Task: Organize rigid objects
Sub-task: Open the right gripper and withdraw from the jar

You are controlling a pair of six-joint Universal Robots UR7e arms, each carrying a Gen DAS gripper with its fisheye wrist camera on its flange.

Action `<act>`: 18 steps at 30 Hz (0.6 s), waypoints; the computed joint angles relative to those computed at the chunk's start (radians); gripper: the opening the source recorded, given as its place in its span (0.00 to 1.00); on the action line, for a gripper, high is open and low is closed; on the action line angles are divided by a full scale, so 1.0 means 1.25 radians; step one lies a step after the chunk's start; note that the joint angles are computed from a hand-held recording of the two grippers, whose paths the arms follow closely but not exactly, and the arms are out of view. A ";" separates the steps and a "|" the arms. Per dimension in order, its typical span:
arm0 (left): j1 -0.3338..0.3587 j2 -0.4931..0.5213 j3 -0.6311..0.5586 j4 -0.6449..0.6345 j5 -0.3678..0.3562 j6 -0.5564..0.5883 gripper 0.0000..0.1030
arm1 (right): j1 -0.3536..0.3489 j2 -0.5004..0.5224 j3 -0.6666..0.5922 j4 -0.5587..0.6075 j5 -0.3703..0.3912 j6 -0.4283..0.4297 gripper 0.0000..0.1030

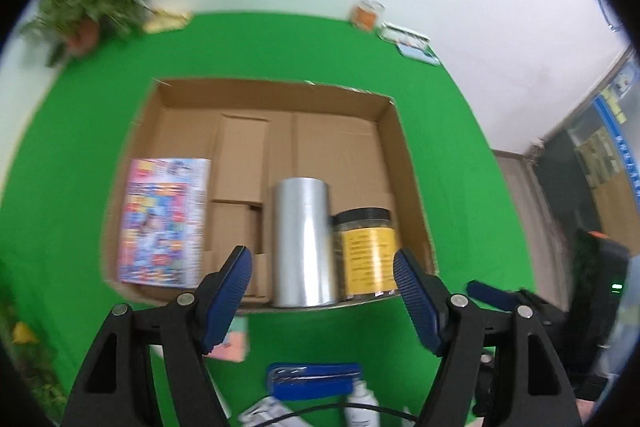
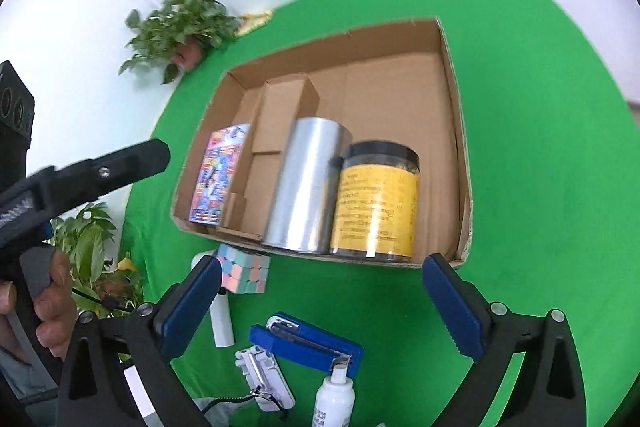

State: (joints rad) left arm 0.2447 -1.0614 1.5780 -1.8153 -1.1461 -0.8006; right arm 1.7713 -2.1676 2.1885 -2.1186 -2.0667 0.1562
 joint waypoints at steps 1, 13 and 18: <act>-0.010 -0.009 0.003 0.015 0.012 -0.009 0.65 | 0.047 -0.011 -0.001 0.005 -0.031 -0.005 0.53; -0.100 -0.159 0.132 -0.026 0.120 -0.054 0.91 | 0.342 0.002 0.006 0.134 -0.229 0.317 0.99; -0.091 -0.197 0.154 0.063 0.079 -0.046 0.91 | 0.330 -0.023 0.060 0.293 -0.232 0.471 0.99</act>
